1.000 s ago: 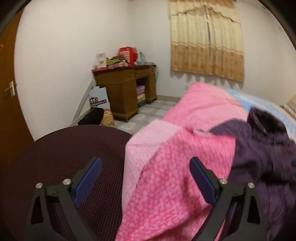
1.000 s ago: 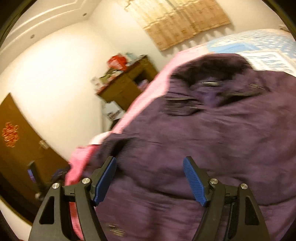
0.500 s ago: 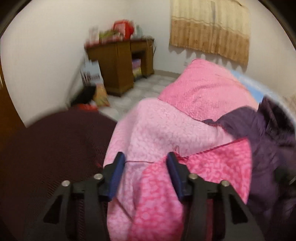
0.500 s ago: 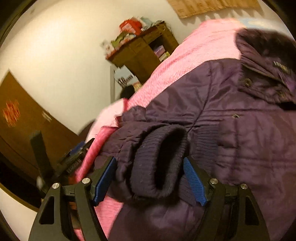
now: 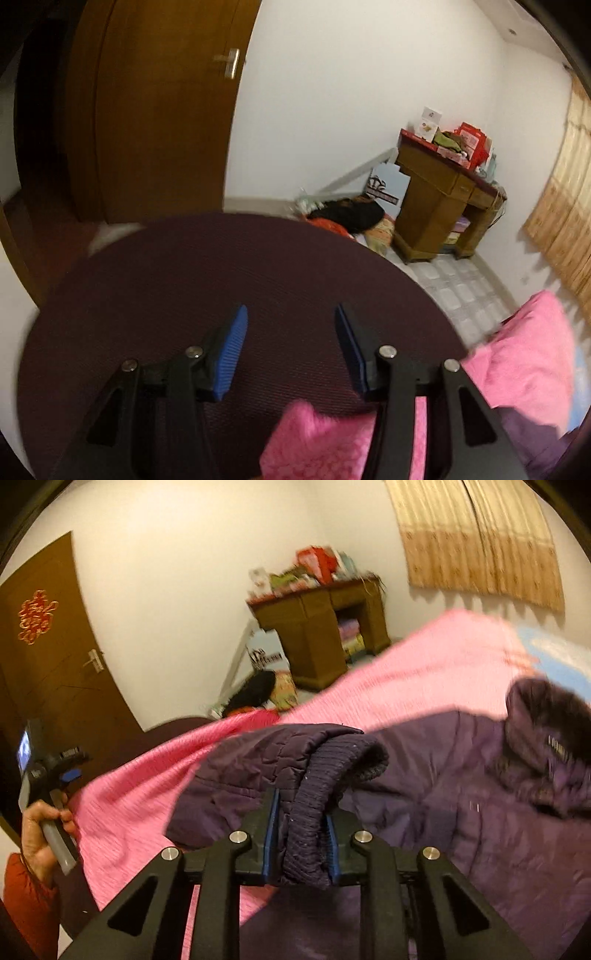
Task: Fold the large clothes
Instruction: 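Grasp the knit cuff with the right tool while the left tool releases it, then lay the cuff onto the jacket center with the right tool and open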
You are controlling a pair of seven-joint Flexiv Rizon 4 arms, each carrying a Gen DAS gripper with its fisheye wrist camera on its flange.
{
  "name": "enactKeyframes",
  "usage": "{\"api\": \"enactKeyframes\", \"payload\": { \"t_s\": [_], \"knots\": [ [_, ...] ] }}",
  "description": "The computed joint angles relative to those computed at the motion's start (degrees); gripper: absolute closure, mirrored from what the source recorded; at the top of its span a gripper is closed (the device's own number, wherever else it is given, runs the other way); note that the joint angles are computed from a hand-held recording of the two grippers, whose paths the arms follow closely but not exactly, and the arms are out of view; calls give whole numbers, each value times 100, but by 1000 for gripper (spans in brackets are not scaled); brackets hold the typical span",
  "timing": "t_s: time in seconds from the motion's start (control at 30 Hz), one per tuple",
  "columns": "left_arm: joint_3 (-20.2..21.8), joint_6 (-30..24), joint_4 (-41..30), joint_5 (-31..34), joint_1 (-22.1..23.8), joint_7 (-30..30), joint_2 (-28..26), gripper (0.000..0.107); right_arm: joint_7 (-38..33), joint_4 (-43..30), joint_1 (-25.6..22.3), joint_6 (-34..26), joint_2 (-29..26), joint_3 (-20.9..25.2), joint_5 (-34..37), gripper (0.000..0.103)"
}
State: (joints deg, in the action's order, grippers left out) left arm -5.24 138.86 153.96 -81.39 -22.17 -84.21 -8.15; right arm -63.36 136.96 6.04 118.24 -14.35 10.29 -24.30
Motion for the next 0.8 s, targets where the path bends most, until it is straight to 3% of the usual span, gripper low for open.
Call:
{"api": "enactKeyframes", "payload": {
  "t_s": [0.13,0.23,0.3,0.47,0.53,0.67,0.8],
  "knots": [
    [-279,827,-184,-223,-434,784,-111,54,616,-40,-645,240,373,170,-941,83],
    [-351,1350,-415,37,-663,1137,-216,36,1291,93,-1096,737,820,-76,-1654,83],
    [-338,1338,-574,349,-685,1392,-205,27,1524,225,-1271,974,1162,-365,-1925,83],
    [-390,1476,-859,967,-854,1736,-459,25,2202,751,-1909,1548,1879,-1444,-3044,83],
    [-411,1484,-1098,853,-905,2126,-592,23,2283,975,-2273,1636,2011,-1801,-3469,83],
    [-365,1094,-1279,804,-816,2161,-467,23,2430,1261,-3059,1681,1730,-2358,-4211,83],
    [-445,1252,-1380,169,-954,2519,-356,23,2285,1340,-3675,1550,1007,-2489,-4491,83]
  ]
}}
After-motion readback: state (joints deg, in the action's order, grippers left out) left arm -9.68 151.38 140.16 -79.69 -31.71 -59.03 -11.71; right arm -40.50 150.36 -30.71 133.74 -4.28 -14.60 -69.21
